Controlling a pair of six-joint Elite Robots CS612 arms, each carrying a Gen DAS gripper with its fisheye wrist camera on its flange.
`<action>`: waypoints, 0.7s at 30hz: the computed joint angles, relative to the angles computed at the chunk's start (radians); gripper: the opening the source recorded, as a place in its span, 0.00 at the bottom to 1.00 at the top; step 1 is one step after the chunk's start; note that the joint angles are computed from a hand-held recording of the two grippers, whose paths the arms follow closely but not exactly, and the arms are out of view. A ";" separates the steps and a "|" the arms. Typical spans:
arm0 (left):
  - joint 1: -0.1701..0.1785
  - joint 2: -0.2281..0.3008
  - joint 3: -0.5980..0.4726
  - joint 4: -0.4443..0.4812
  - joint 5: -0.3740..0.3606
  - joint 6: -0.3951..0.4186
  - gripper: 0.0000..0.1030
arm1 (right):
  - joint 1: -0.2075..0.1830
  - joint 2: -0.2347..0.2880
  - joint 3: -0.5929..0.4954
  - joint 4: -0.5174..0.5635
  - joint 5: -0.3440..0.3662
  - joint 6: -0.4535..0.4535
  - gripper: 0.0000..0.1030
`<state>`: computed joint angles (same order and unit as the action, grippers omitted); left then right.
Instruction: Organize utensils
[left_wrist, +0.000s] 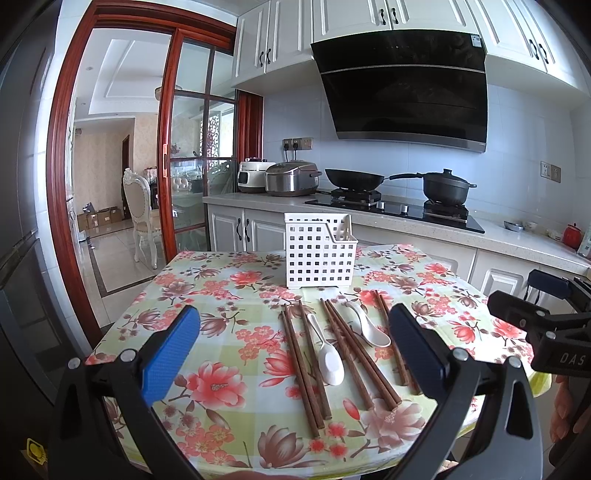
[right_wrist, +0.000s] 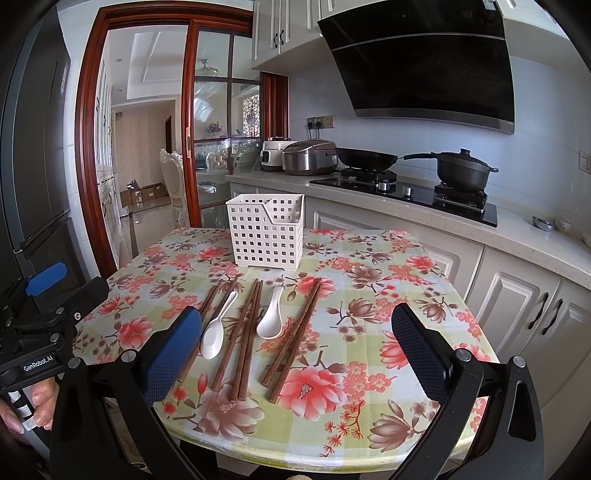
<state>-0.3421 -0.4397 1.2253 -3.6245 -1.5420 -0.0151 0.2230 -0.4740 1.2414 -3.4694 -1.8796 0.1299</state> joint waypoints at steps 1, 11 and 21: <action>0.000 0.000 0.000 0.000 0.000 0.001 0.96 | 0.000 0.000 0.001 -0.001 0.001 -0.001 0.94; -0.002 0.000 0.003 -0.003 0.002 0.001 0.96 | 0.000 0.000 0.002 -0.005 -0.001 -0.001 0.94; -0.001 0.000 0.002 0.001 -0.002 0.002 0.96 | 0.000 0.001 0.003 -0.009 -0.002 -0.001 0.94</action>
<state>-0.3436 -0.4400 1.2274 -3.6232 -1.5435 -0.0131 0.2235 -0.4731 1.2443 -3.4780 -1.8815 0.1293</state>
